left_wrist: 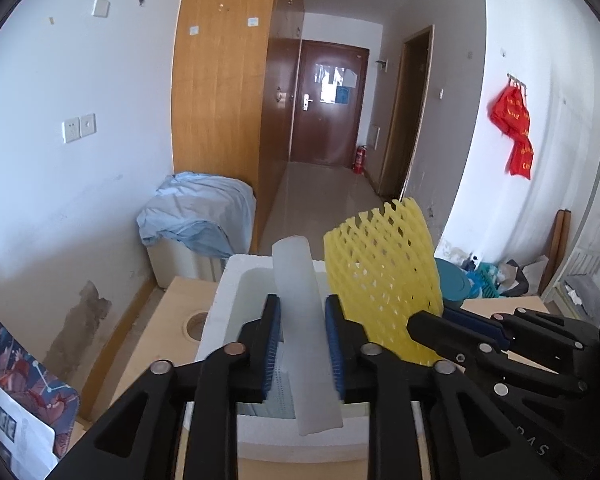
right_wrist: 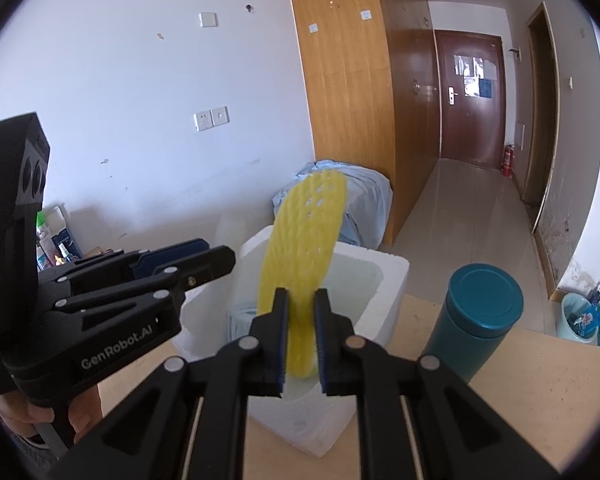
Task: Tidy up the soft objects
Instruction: 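Lower the strip and sleeve into the foam box and open both tools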
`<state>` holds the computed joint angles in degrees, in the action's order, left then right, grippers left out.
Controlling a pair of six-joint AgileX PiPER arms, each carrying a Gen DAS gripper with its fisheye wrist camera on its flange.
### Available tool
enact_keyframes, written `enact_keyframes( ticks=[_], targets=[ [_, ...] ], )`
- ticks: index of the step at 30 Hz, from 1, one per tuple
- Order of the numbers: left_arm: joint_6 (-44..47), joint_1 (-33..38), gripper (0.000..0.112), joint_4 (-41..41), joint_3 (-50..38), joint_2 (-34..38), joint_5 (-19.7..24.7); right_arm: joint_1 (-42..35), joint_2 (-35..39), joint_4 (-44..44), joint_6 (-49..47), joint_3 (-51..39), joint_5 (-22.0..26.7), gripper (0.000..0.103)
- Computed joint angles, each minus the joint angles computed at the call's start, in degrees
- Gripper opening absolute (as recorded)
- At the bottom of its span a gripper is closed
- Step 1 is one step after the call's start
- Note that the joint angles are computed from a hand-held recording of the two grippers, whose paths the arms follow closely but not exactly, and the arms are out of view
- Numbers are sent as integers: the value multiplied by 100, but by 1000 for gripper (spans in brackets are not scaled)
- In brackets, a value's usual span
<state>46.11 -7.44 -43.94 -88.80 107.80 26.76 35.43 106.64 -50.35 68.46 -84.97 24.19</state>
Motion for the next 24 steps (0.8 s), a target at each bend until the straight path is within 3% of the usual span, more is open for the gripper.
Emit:
enact_keyframes(
  ticks=[2, 6, 9, 15, 24],
  targets=[
    [-105, -12, 27, 76, -9, 8, -35, -20, 26, 99, -100, -25, -12, 15],
    [-203, -44, 51, 168, 13, -7, -98, -31, 46, 211, -216, -61, -7, 16],
    [-40, -44, 59, 12, 112, -66, -201, -55, 33, 244, -251, -54, -18, 16],
    [-147, -62, 66, 114, 209, -134, -374, -80, 108, 315, -296, -110, -53, 15],
    [-350, -94, 67, 315, 128, -63, -356, -124, 295, 592, -566, -264, -161, 16]
  ],
)
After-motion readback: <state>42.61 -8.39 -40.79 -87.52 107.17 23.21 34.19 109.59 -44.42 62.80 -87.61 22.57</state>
